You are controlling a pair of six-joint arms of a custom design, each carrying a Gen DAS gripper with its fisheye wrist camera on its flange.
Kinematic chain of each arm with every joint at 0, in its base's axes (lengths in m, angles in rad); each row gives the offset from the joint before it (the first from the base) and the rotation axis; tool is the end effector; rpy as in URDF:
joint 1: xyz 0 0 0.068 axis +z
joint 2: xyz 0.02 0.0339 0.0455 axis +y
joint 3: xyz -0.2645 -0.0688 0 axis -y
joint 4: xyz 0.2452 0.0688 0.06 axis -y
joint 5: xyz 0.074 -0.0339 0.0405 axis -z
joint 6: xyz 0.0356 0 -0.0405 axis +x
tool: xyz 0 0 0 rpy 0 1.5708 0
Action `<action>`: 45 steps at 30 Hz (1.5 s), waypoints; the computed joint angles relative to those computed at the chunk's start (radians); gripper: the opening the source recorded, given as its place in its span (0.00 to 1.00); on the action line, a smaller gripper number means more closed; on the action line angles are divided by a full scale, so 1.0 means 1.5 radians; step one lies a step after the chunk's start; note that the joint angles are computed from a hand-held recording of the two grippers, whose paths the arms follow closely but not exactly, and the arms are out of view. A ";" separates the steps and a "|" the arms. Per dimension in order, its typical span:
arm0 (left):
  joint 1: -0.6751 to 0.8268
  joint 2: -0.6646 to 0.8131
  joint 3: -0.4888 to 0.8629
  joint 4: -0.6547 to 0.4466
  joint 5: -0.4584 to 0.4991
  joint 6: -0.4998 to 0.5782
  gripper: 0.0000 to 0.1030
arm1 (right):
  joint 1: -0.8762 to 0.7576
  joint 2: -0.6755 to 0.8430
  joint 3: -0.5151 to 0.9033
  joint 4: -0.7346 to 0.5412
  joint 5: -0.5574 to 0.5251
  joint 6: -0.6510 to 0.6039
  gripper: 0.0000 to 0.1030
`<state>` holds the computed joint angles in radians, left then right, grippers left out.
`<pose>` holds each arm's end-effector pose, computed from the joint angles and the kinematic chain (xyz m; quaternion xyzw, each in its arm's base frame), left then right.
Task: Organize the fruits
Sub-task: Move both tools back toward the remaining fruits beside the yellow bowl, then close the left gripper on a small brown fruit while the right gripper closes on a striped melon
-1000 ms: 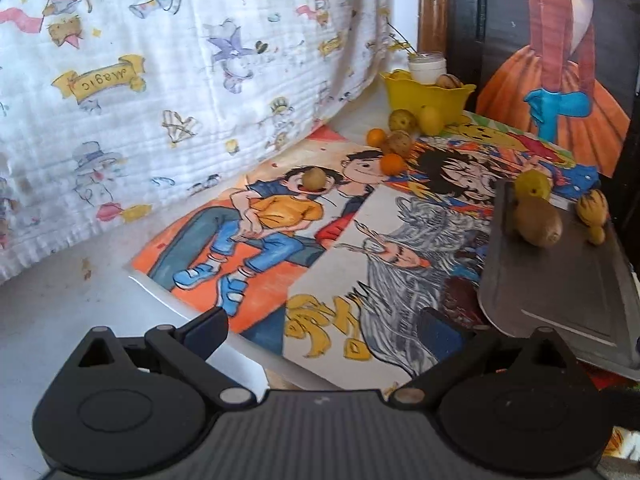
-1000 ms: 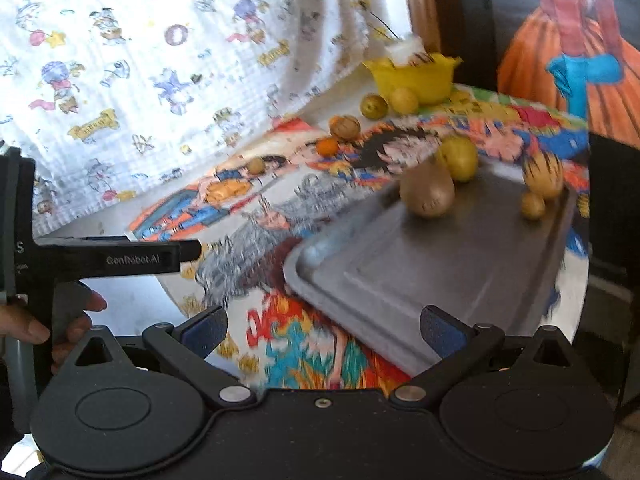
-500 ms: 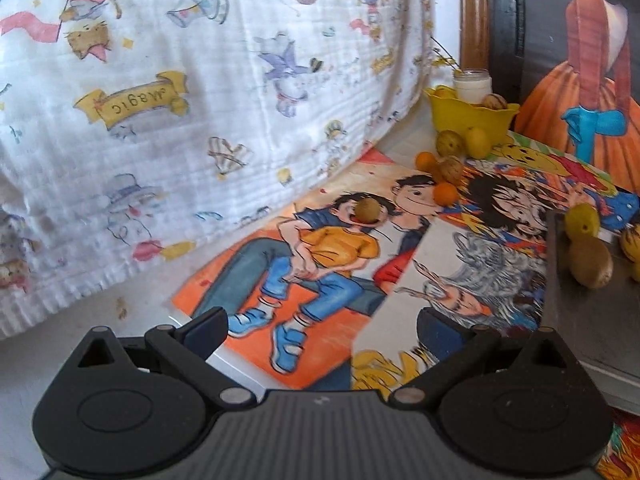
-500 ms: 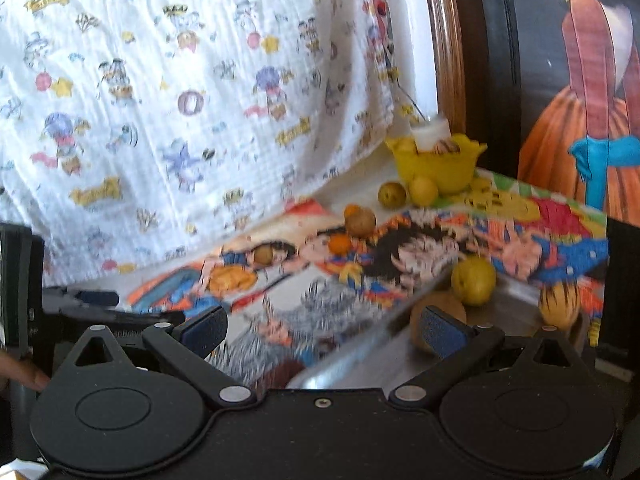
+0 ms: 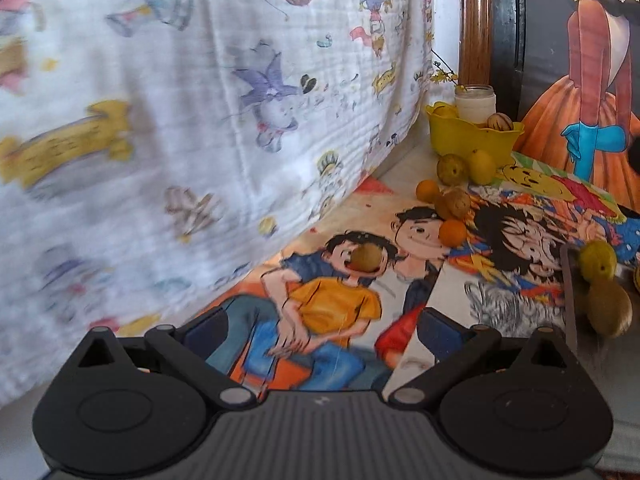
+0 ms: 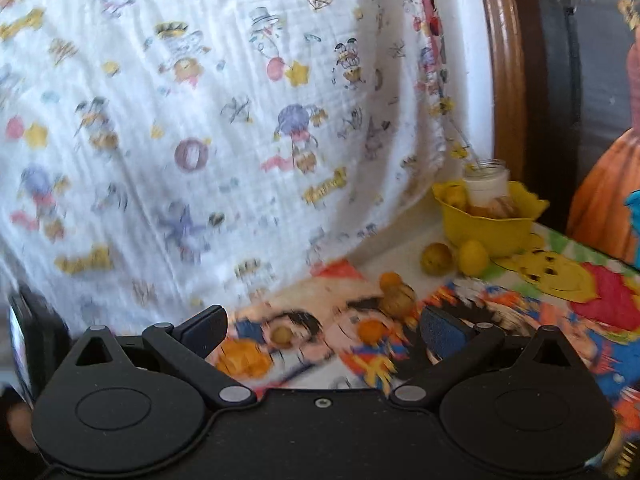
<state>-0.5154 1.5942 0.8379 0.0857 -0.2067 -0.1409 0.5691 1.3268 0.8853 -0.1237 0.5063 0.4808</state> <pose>0.2916 -0.1568 0.1857 0.1226 0.8883 -0.0515 0.4396 0.2555 0.1429 0.2633 0.0831 0.8528 0.0439 0.5137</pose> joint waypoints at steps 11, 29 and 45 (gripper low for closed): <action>0.031 0.193 0.158 0.046 0.104 -0.039 0.99 | -0.265 0.305 0.165 0.090 -0.286 -0.096 0.97; 0.027 0.312 0.237 0.090 0.131 -0.084 0.85 | -0.304 0.523 0.313 0.098 -0.285 -0.167 0.82; 0.020 0.329 0.256 0.096 0.125 -0.088 0.54 | -0.294 0.562 0.327 0.122 -0.256 -0.185 0.60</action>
